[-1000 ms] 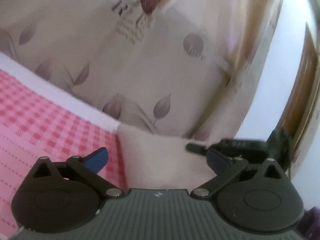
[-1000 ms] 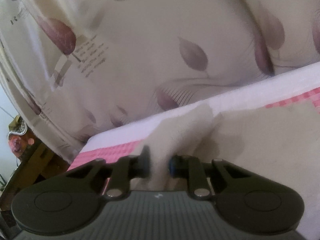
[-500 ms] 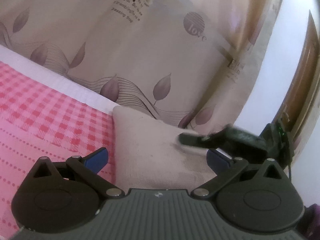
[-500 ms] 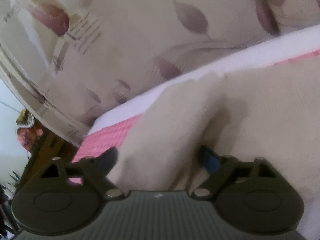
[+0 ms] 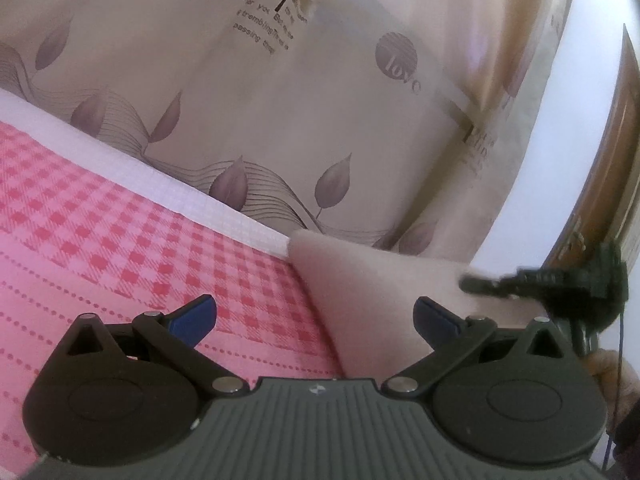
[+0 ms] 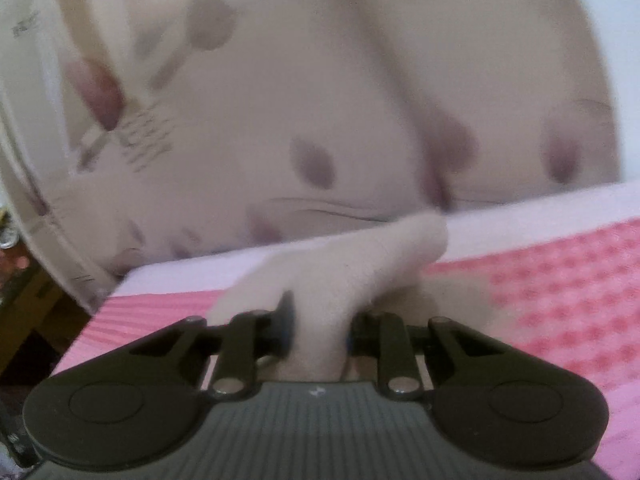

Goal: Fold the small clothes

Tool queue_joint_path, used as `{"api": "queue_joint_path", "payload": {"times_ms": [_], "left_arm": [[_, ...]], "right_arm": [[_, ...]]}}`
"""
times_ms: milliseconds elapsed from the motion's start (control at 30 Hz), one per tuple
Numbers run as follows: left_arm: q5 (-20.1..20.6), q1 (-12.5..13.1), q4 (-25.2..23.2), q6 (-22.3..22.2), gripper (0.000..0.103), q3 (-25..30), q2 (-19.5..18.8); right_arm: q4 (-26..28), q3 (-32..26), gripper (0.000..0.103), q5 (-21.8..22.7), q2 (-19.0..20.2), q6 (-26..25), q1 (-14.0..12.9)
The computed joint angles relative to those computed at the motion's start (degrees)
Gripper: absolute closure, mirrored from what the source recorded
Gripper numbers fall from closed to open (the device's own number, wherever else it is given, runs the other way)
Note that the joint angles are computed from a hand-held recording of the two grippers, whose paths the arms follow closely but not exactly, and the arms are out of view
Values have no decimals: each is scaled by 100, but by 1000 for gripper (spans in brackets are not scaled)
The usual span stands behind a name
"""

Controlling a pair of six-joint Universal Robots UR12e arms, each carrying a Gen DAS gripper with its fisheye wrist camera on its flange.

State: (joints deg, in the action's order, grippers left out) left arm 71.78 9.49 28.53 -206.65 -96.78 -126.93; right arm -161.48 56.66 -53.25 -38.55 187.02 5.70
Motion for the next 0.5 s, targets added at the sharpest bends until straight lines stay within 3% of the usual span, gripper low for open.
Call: {"api": "queue_joint_path", "payload": {"times_ms": [167, 300, 500], "left_arm": [[-8, 4, -123, 46, 0, 8, 10], [-14, 10, -173, 75, 0, 12, 14], [-163, 38, -148, 158, 0, 6, 13]], "right_arm": [[342, 213, 80, -130, 38, 149, -149], [-89, 368, 81, 188, 114, 667, -252], [-318, 441, 78, 402, 140, 1038, -300]]}}
